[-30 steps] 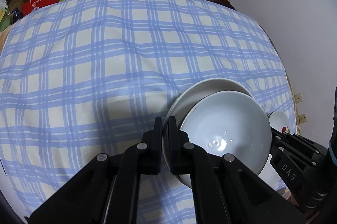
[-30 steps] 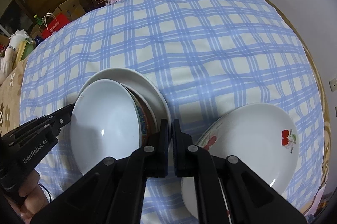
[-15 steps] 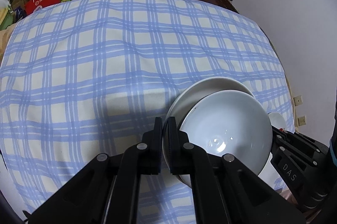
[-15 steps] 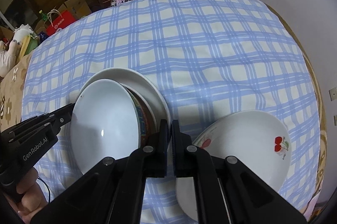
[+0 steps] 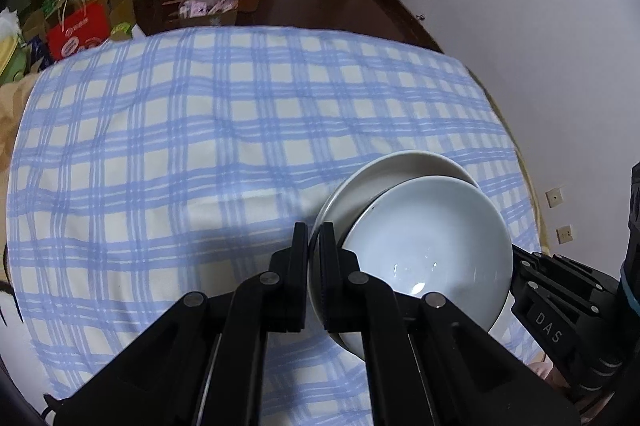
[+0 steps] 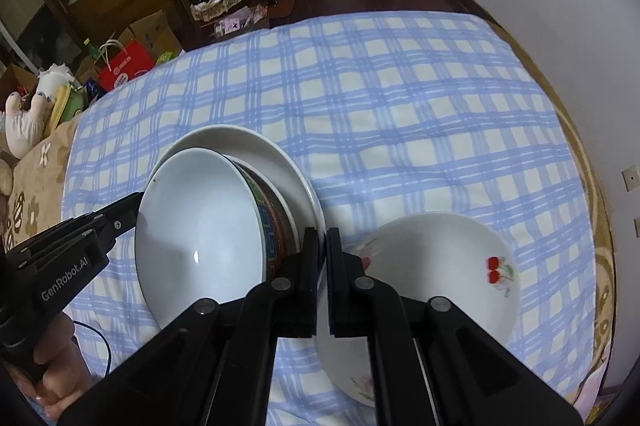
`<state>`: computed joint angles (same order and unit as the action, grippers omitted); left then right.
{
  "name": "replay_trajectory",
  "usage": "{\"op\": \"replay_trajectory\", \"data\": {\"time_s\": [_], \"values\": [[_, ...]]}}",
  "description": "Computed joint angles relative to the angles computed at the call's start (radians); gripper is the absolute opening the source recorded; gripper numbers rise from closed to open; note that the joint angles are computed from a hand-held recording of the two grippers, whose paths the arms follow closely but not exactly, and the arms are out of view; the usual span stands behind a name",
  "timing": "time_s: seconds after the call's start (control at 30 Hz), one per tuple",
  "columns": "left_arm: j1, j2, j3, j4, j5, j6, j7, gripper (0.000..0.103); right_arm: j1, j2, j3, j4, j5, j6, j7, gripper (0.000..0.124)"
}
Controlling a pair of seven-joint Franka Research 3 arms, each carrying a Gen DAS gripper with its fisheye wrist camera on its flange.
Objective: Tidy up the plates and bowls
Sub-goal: 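Lift the bowl stack with both grippers and carry it over the cherry plates, then lower the bowl stack onto the cherry plate stack with both grippers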
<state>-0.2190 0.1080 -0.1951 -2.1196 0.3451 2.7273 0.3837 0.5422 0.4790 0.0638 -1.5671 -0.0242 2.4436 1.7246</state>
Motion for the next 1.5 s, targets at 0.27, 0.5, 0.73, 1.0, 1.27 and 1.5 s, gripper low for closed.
{"op": "replay_trajectory", "data": {"time_s": [0.27,0.5,0.73,1.0,1.27,1.5], "values": [[-0.036,0.044,-0.015,0.095,0.022,-0.042,0.009,0.003,-0.029,-0.080,-0.014,-0.084,-0.015,0.020,0.010,0.006],[-0.082,0.120,-0.022,0.209,0.039,-0.102,0.020,0.003,-0.073,-0.133,-0.015,-0.166,-0.004,0.045,0.010,0.006],[-0.124,0.218,-0.030,0.334,0.028,-0.172,0.065,0.003,-0.119,-0.158,-0.019,-0.226,0.015,0.052,0.002,0.006],[-0.148,0.303,-0.036,0.425,-0.032,-0.224,0.144,0.003,-0.171,-0.155,-0.008,-0.262,0.096,0.044,-0.041,0.006],[-0.180,0.339,-0.014,0.475,-0.017,-0.258,0.125,0.003,-0.197,-0.139,-0.003,-0.260,0.162,0.051,-0.091,0.006],[-0.216,0.360,0.006,0.531,0.069,-0.315,0.139,0.004,-0.198,-0.117,-0.007,-0.260,0.169,0.085,-0.123,0.005]]}}
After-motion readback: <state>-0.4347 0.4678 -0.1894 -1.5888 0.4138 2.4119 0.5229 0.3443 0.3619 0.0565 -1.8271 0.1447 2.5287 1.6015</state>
